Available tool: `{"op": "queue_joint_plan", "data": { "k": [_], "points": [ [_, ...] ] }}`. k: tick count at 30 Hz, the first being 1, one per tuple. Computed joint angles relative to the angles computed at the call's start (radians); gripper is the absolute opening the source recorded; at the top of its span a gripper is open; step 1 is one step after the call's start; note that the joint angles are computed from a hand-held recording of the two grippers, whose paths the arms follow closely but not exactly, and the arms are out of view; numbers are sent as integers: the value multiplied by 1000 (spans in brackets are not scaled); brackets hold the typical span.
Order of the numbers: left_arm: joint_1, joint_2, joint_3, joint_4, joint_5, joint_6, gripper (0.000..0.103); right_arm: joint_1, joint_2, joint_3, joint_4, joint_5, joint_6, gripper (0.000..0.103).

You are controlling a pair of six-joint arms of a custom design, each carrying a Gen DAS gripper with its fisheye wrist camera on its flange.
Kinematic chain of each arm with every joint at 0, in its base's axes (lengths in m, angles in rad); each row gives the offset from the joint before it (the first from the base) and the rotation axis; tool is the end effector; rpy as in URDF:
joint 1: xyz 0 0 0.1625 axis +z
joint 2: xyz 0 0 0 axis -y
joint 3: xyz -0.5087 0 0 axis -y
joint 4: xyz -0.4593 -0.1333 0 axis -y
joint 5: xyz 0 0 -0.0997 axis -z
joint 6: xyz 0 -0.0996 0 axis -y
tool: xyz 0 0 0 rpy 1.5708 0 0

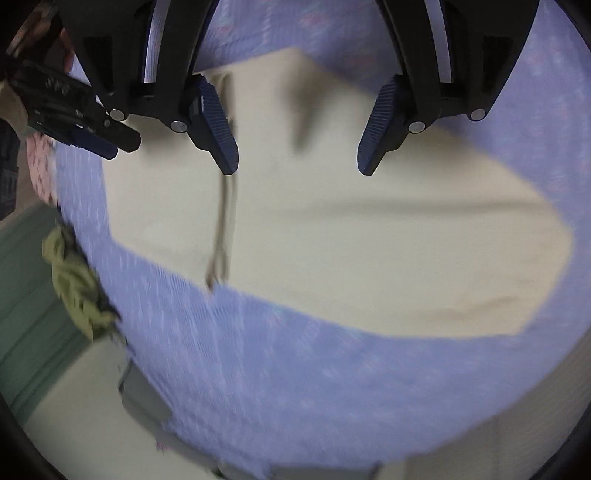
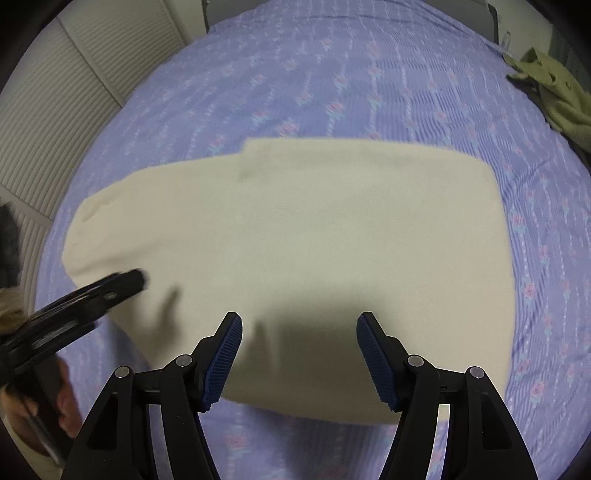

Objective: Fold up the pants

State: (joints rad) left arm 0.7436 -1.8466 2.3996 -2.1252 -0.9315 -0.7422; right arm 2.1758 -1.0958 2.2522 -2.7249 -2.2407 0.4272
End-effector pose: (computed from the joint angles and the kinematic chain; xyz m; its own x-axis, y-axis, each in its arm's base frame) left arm -0.1287 -0.3802 0.3309 -0.8983 -0.0226 -0.4388 0.1748 0.8978 -0.4043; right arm 0.3529 -0.3847 0.1162 -0.8217 -0.0661 0.5661 -0.2509 0.9338 -0.2552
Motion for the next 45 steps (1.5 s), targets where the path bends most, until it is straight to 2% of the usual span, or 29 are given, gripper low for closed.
{"op": "queue_joint_plan", "data": {
  "k": [3,5,8,11,15,17,20,25,28,29,30,31,33,34,37,39,41,43,44,45],
  "points": [
    [-11,-151,-11,122,34,-72,75,60,44,-54,13,15,21,77],
    [-1,-230,-21,189,69,-107,83,102,94,-99,-8,34,7,78],
    [99,-304,-51,225,77,-54,83,148,175,-173,-2,51,-4,80],
    [256,-307,-51,55,23,49,82,179,270,-261,9,72,-25,80],
    [515,-224,-88,-177,-138,186,78,189,387,-379,51,70,-38,80],
    [606,-167,-113,-243,-208,240,78,183,438,-434,72,64,-29,80],
    [677,-97,-140,-290,-266,290,78,175,483,-486,104,69,-6,80],
    [764,-15,-162,-326,-336,287,78,153,530,-534,129,83,39,80],
    [790,7,-159,-368,-367,289,76,141,545,-547,148,93,72,80],
    [794,10,-161,-376,-374,293,64,138,546,-547,151,95,75,80],
    [795,15,-167,-377,-390,296,47,136,547,-549,159,91,78,80],
    [782,11,-169,-366,-377,295,46,135,548,-549,160,88,75,80],
    [731,-26,-156,-378,-356,340,30,134,545,-543,158,80,70,80],
    [702,-51,-142,-397,-352,365,29,133,540,-537,153,79,69,80],
    [673,-74,-115,-464,-389,417,30,128,521,-513,131,85,74,80],
    [684,-35,-126,-453,-348,399,49,126,510,-503,127,79,86,80],
    [720,15,-148,-414,-323,354,49,122,503,-497,130,72,99,80],
    [787,59,-161,-435,-396,330,55,119,497,-491,130,68,106,80],
    [814,70,-160,-461,-436,313,54,118,493,-488,132,64,109,80],
    [815,68,-164,-451,-439,301,45,118,490,-485,135,59,112,80]
  ]
}}
